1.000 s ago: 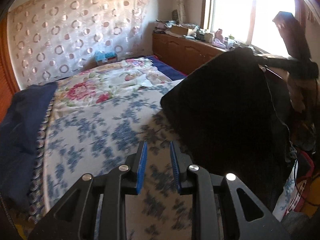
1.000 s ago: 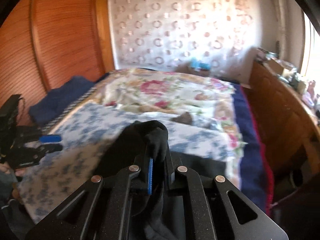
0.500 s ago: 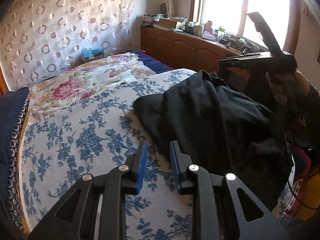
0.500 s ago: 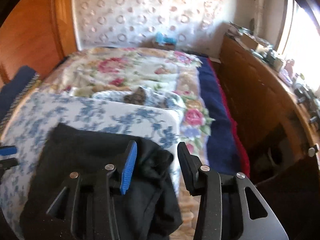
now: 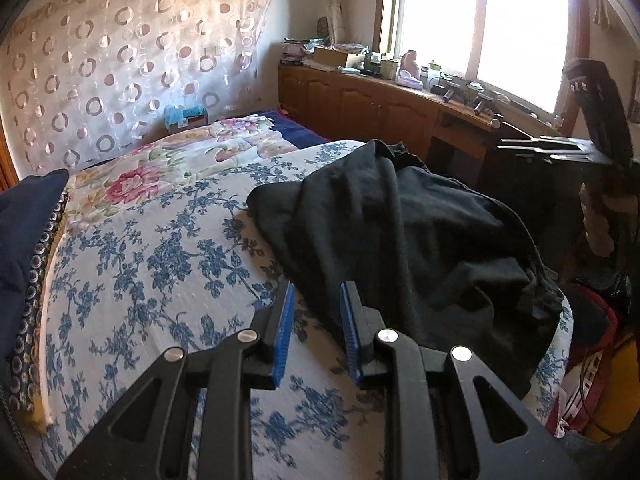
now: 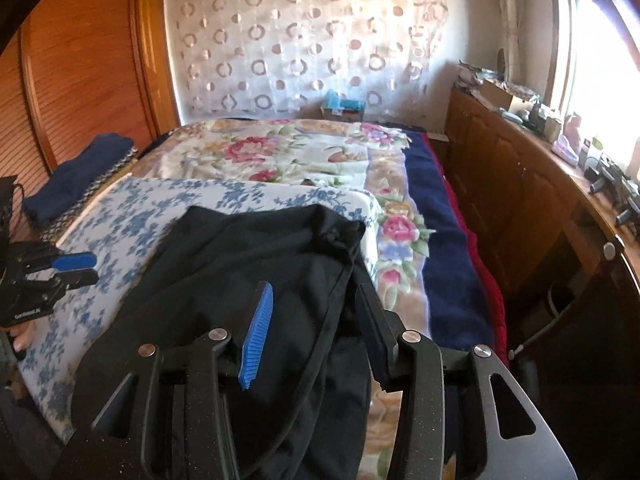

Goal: Fold small clothes

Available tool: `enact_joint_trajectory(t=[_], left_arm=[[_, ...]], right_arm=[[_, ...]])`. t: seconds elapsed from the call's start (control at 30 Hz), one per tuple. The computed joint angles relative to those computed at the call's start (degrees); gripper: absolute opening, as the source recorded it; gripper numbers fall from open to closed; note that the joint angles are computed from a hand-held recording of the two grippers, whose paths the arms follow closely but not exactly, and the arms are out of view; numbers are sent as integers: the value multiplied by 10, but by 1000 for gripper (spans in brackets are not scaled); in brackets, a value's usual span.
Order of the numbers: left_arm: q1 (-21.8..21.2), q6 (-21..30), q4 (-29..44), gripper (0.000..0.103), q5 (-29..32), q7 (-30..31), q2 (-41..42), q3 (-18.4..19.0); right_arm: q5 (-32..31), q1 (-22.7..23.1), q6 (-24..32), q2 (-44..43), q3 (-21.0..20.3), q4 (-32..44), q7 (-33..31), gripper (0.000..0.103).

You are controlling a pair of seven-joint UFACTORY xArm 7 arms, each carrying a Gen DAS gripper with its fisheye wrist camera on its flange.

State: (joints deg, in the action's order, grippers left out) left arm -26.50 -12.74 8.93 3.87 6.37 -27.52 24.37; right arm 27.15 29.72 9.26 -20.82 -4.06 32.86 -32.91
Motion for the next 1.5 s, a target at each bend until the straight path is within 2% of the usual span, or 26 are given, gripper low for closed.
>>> enact_joint_trajectory(t=[0.17, 0.37, 0.57, 0.6, 0.67, 0.7, 0.73, 0.8, 0.93, 1.1, 1.13, 1.2, 1.23, 1.3, 1.4, 1.5], left_arm=[[45, -6, -31, 22, -9, -16, -32, -63], [107, 8, -66, 22, -23, -34, -76, -145], [136, 24, -99, 22, -32, -53, -118, -195], [129, 32, -103, 22, -31, -52, -127, -189], [88, 63, -104, 23, -26, -31, -149, -137], [78, 67, -105, 27, -28, -22, -152, -127], [78, 67, -107, 33, -33, -22, -153, -134], [81, 60, -108, 39, -41, -26, -149, -149], [47, 41, -114, 46, -50, -19, -147, -117], [31, 26, -104, 50, -50, -30, -105, -118], [35, 26, -101, 50, -49, -32, -96, -125], [48, 24, -95, 50, -47, -40, -74, -147], [42, 22, -94, 50, -44, -41, -68, -138], [24, 20, -93, 50, -38, -40, -61, -112], [18, 17, -93, 50, -33, -44, -59, -102], [27, 24, -98, 50, -33, -51, -74, -113]], right_arm=[[-13, 4, -15, -43, 15, -53, 28, 44], [-33, 36, -24, -84, 3, -109, 62, 50], [-54, 58, -8, -150, -3, -179, 94, 50], [-54, 63, -3, -163, -12, -189, 98, 50], [-50, 74, 10, -186, -31, -207, 103, 50], [-49, 78, 12, -200, -37, -217, 105, 50], [-48, 80, 13, -207, -40, -222, 108, 50], [-47, 81, 14, -223, -44, -235, 116, 50], [-53, 84, 16, -226, -49, -241, 128, 50], [-63, 89, 5, -209, -45, -244, 133, 50], [-66, 91, 3, -205, -43, -244, 133, 47], [-72, 99, 0, -199, -41, -244, 133, 26], [-75, 102, -2, -200, -42, -245, 130, 10], [-82, 102, -10, -217, -40, -254, 128, 6], [-96, 84, 6, -272, -43, -265, 126, 3], [-115, 41, 46, -344, -42, -272, 124, 3]])
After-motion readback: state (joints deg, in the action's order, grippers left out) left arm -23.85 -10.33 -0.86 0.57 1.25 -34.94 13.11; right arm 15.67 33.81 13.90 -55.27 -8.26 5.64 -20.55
